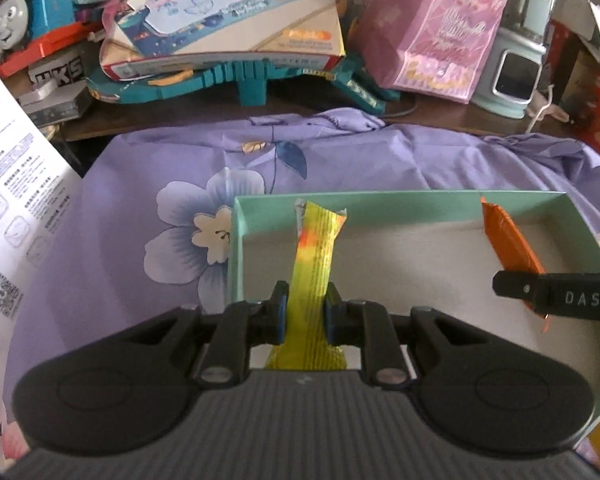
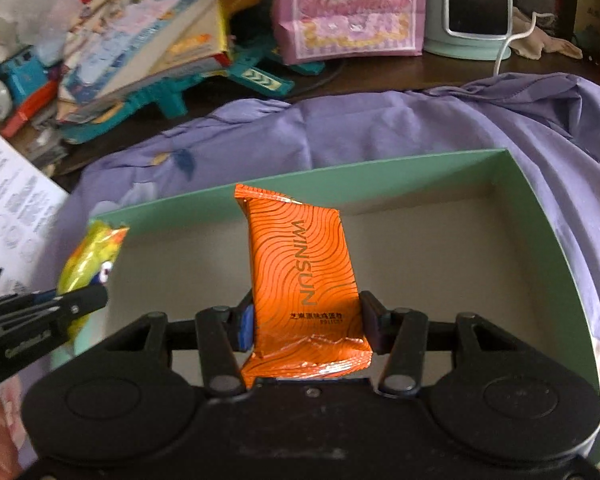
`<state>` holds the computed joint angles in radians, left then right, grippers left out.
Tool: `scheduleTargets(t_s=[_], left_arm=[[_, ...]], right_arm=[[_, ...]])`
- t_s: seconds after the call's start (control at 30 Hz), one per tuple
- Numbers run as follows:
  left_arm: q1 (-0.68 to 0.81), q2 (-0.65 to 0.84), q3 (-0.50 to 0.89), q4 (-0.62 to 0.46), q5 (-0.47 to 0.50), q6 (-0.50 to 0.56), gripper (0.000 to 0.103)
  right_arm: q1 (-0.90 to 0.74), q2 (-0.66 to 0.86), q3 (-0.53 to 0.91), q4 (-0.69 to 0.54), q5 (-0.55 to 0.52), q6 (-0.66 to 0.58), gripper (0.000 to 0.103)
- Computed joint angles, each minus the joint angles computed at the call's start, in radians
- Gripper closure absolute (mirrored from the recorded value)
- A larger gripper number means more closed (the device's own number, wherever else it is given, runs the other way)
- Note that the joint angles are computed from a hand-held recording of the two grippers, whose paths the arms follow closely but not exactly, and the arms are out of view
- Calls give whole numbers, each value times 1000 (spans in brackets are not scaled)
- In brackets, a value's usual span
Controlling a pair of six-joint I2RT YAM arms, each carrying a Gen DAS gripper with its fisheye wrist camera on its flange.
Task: Organize snacks
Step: 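Carry both snacks into the green tray and open both tools, then grasp the long yellow bar with the left tool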
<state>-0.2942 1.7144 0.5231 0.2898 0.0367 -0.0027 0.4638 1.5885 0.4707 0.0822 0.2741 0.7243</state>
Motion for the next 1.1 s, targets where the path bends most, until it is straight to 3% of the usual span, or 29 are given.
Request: scheduleTargets(t_s=[0.13, 0.2, 0.23, 0.27, 0.4, 0.47, 0.8, 0.93, 1.1], left_arm=[[-15, 76, 41, 21, -24, 1, 84], [-26, 89, 51, 21, -48, -9, 64], [-31, 83, 47, 21, -58, -14, 37], [-24, 66, 33, 28, -27, -9, 26], [-46, -8, -4, 13, -14, -18, 1], [-71, -58, -27, 2, -54, -32, 0], [-80, -388, -144, -184, -33, -32, 0], [-82, -555, -193, -303, -26, -40, 0], [-84, -825, -263, -494, -18, -38, 0]], right_arm=[[-28, 79, 21, 57, 1, -39, 51], [-30, 97, 26, 80, 11, -42, 36], [-34, 88, 18, 89, 6, -43, 12], [-33, 72, -1, 113, 1, -40, 0], [-28, 2, -27, 84, -2, -22, 0], [-27, -46, -43, 52, -4, -3, 0], [108, -401, -141, -182, 70, 150, 0], [248, -552, -156, -313, 164, 241, 0], [534, -678, -137, -522, 376, 411, 0]])
